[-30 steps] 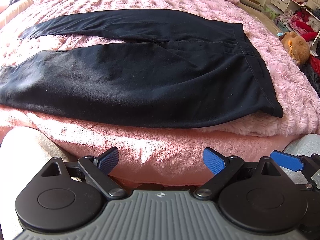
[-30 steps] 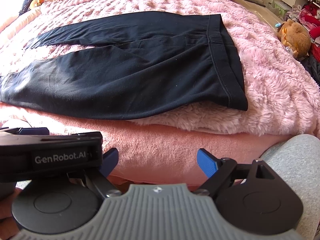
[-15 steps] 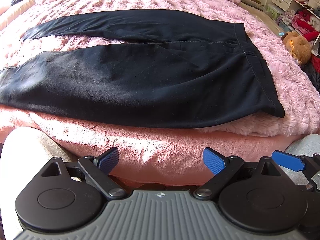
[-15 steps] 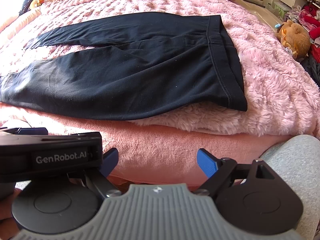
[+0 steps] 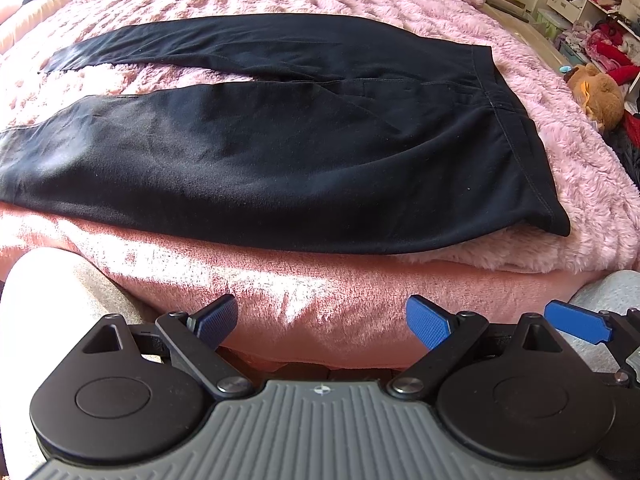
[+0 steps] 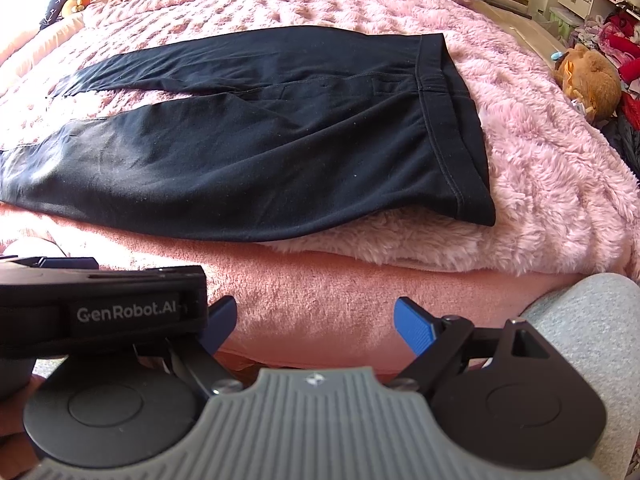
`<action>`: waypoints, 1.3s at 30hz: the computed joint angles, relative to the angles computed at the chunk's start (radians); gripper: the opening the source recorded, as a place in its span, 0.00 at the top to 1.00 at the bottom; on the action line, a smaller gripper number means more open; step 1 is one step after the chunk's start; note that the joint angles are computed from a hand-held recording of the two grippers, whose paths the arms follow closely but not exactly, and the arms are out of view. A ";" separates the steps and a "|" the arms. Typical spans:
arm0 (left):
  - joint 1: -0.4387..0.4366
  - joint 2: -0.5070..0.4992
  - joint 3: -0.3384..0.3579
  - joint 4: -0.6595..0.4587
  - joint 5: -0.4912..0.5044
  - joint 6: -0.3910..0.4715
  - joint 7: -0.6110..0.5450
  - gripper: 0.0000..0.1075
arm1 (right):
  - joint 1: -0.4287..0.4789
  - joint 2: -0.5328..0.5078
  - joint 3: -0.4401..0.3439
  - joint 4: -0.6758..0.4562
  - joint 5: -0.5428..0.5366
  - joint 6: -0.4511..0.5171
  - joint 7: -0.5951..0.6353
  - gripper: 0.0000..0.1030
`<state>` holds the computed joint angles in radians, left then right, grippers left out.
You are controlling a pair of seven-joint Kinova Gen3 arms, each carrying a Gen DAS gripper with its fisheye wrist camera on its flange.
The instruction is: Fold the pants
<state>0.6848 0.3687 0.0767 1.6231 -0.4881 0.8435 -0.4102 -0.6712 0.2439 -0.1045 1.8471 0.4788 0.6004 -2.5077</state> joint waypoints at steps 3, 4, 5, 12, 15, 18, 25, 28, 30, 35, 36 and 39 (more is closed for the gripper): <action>-0.004 0.003 0.002 -0.005 0.008 0.004 -0.006 0.04 | 0.025 0.002 -0.039 -0.004 0.030 0.013 -0.023 0.20; -0.006 0.002 0.002 -0.004 0.010 0.002 -0.007 0.04 | 0.056 0.004 -0.082 -0.005 0.059 0.022 -0.045 0.20; -0.007 0.003 0.002 -0.005 0.012 0.003 -0.008 0.04 | 0.090 0.007 -0.128 -0.007 0.087 0.032 -0.067 0.20; -0.007 0.005 -0.001 -0.009 0.015 0.011 -0.005 0.04 | 0.298 0.039 -0.416 -0.024 0.247 0.105 -0.194 0.20; -0.005 0.005 -0.002 -0.008 0.010 0.011 -0.001 0.04 | 0.313 0.044 -0.436 -0.024 0.256 0.107 -0.202 0.20; -0.008 -0.003 -0.007 0.013 0.000 -0.021 0.008 0.04 | 0.302 0.036 -0.404 -0.008 0.247 0.060 -0.195 0.20; -0.063 -0.056 -0.066 0.134 0.103 -0.258 -0.054 0.28 | 0.321 0.021 -0.341 0.058 0.278 -0.130 -0.183 0.20; -0.177 -0.073 0.007 0.205 0.096 -0.380 0.006 0.28 | 0.299 0.010 -0.239 0.101 0.245 -0.252 -0.170 0.20; -0.210 -0.078 0.009 0.247 0.111 -0.461 0.011 0.30 | 0.369 0.015 -0.249 0.131 0.238 -0.333 -0.197 0.20; -0.104 -0.064 -0.161 0.317 0.167 -0.602 0.043 0.36 | 0.600 0.042 -0.322 0.205 0.118 -0.537 -0.231 0.51; -0.108 -0.061 -0.163 0.325 0.180 -0.619 0.042 0.37 | 0.646 0.054 -0.343 0.217 0.078 -0.577 -0.226 0.53; -0.174 -0.054 -0.120 0.353 0.264 -0.678 -0.012 0.40 | 0.785 0.112 -0.418 0.254 -0.041 -0.699 -0.236 0.54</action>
